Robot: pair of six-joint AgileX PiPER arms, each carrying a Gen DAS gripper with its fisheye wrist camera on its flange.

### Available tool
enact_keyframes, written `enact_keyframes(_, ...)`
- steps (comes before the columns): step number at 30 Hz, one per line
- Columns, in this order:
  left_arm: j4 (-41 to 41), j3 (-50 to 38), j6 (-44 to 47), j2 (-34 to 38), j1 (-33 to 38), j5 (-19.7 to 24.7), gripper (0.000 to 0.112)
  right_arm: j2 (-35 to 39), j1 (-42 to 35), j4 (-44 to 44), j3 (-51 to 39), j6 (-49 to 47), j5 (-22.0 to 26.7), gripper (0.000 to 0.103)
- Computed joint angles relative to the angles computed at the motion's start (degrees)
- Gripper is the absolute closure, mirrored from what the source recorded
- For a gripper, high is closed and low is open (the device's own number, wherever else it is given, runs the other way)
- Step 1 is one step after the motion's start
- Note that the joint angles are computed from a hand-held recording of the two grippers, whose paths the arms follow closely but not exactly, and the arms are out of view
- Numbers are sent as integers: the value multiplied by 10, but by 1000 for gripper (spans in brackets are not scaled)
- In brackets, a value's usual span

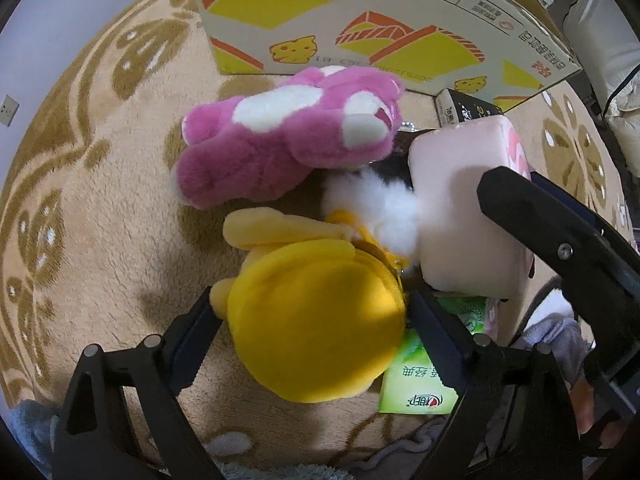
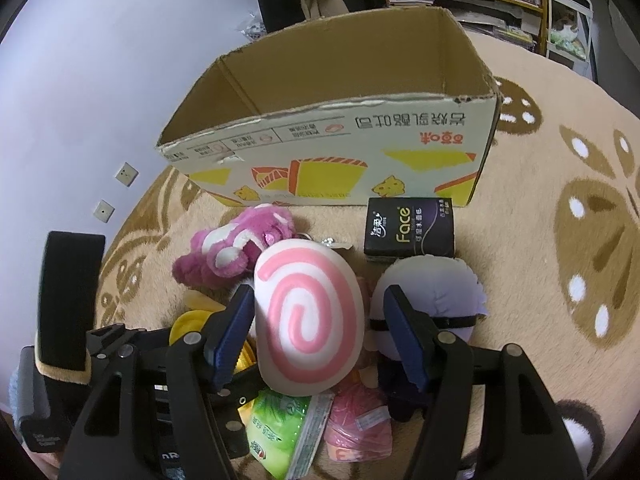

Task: Organize soft objects
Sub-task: 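Lower left tool onto yellow plush while right tool grasps pink swirl cushion, then lift yellow plush with left tool while right tool carries swirl cushion over box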

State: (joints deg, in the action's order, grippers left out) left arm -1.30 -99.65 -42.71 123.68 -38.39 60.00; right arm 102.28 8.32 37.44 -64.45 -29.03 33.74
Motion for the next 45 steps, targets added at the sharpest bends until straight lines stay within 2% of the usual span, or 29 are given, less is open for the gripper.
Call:
enact_keyframes(4,-1,-1,1,2,-2,-9,31,3,7,-1,-3,-9,7,33)
enact_keyframes(5,0,-2,2,3,-3,-10,33,4,9,-4,-4,-10,8,38)
enact_keyframes(6,-1,1,1,0,-3,-12,35,5,13,-11,-5,-5,7,47)
enact_keyframes(7,-2,2,1,-1,-1,-14,36,3,19,-24,-4,3,1,49)
enact_keyframes(10,6,19,-8,-18,1,-25,38,-2,20,-19,1,-5,-5,53)
enact_keyframes(17,67,5,-52,-28,-23,-4,41,-20,13,-11,15,-15,-17,59)
enact_keyframes(20,89,16,-73,-43,-28,-7,47,-30,6,1,22,-27,-21,61)
enact_keyframes(22,112,30,-92,-58,-32,-9,68,-35,1,8,25,-32,-22,61)
enact_keyframes(24,106,48,-92,-73,-28,-29,69,-37,0,8,26,-32,-22,63)
enact_keyframes(29,103,39,-88,-64,-28,-24,71,-42,1,8,32,-31,-26,64)
enact_keyframes(32,108,56,-94,-74,-28,-41,73,-45,1,5,35,-29,-30,64)
enact_keyframes(36,158,71,-119,-97,-51,-55,81,-55,-6,16,43,-40,-33,64)
enact_keyframes(40,217,83,-156,-121,-73,-64,81,-69,-17,41,51,-62,-32,65)
enact_keyframes(45,309,97,-229,-149,-98,-49,81,-83,-26,59,56,-80,-30,68)
